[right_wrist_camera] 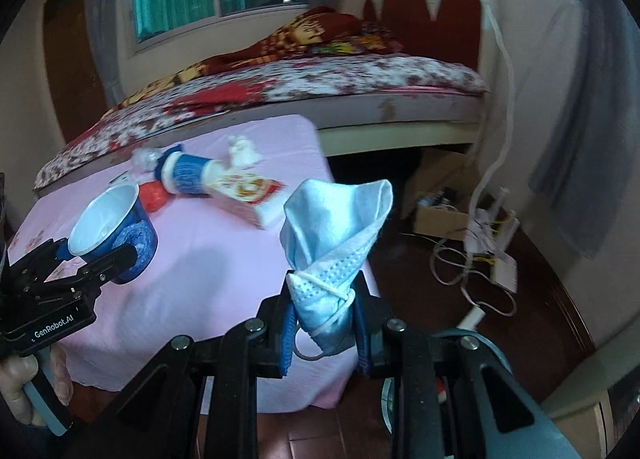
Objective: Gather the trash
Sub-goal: 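Carry the blue bowl and face mask over the black bin with both tools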
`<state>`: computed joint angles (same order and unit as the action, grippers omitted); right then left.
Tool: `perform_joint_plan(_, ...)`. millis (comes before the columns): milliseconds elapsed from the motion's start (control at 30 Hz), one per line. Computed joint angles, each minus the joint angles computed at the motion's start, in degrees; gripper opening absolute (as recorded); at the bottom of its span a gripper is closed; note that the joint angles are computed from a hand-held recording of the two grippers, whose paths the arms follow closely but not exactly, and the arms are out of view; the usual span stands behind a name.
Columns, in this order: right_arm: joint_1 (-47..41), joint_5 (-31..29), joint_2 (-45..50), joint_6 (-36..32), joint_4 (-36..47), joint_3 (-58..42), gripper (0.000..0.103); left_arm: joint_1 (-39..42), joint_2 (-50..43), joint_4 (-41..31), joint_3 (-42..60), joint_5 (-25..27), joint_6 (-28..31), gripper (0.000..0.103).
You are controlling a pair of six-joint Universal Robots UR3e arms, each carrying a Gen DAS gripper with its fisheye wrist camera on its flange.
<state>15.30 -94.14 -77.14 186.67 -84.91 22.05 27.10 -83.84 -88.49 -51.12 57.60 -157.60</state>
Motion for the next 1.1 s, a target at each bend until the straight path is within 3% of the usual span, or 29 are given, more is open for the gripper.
perform_joint_plan(100,-6.0,2.7,-10.1,-2.3,-3.5,13.6,0.027,-5.5,-0.8,1.6,0.4,2.0,-1.9,0.075)
perform_joint_plan(333,-23.4,13.0,-26.3,-10.6,-1.9,29.8,0.027,-17.9,-4.1,4.3,2.8,6.9,-5.6,0.075)
perform_joint_plan(500,-40.3,23.9,-35.0,-21.4,5.2,35.3,0.027,-24.8,-5.7,6.0,2.5,9.2,-7.2,0.075)
perform_joint_plan(667,-59.2,34.0,-42.5,-39.6,18.0,39.8,0.027,-30.7,-9.1,5.9,1.9,10.3,-7.3,0.075)
perform_joint_plan(900,-65.9,32.9,-47.3,-53.5,17.5,54.8,0.027,-36.8,-13.6,7.8,-2.6,11.8,-7.6,0.075)
perform_joint_plan(1100,-63.0,28.9,-47.1,-55.0,8.8,67.6,0.027,-41.6,-18.6,9.2,-3.2,14.2,-8.2,0.075)
